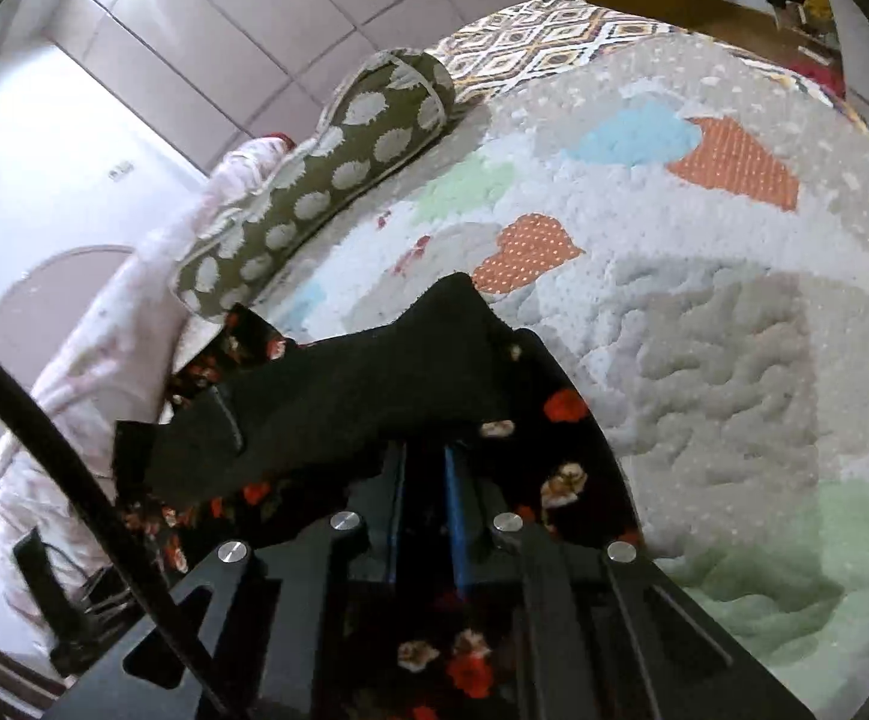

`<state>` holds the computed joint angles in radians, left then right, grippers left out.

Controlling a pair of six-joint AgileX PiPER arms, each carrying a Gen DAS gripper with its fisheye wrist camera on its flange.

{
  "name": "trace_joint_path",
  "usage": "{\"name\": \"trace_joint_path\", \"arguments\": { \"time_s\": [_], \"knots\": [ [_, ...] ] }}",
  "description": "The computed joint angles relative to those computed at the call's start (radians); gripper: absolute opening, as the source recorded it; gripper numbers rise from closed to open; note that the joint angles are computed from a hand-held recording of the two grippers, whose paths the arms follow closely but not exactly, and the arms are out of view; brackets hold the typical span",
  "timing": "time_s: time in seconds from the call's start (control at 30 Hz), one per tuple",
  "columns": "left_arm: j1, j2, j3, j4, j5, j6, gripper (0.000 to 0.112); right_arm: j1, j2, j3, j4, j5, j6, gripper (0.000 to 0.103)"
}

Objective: Fold large clothes

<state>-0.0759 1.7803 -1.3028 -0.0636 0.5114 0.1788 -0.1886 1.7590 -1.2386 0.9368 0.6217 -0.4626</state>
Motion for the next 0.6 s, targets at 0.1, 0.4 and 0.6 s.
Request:
{"name": "trace_joint_path", "arguments": {
  "time_s": [0.1, 0.4, 0.6],
  "knots": [
    [0.008, 0.012, -0.033, -0.02, 0.032, 0.017, 0.087, -0.011, -0.013, 0.04, 0.075, -0.005, -0.058, 0.009],
    [0.222, -0.229, 0.065, -0.208, 0.124, 0.228, 0.08, 0.069, -0.286, 0.09, -0.224, -0.061, 0.245, 0.046],
    [0.351, -0.302, 0.228, -0.305, 0.159, 0.349, 0.08, 0.275, -0.375, 0.063, -0.525, -0.04, 0.518, 0.046]
  ]
}}
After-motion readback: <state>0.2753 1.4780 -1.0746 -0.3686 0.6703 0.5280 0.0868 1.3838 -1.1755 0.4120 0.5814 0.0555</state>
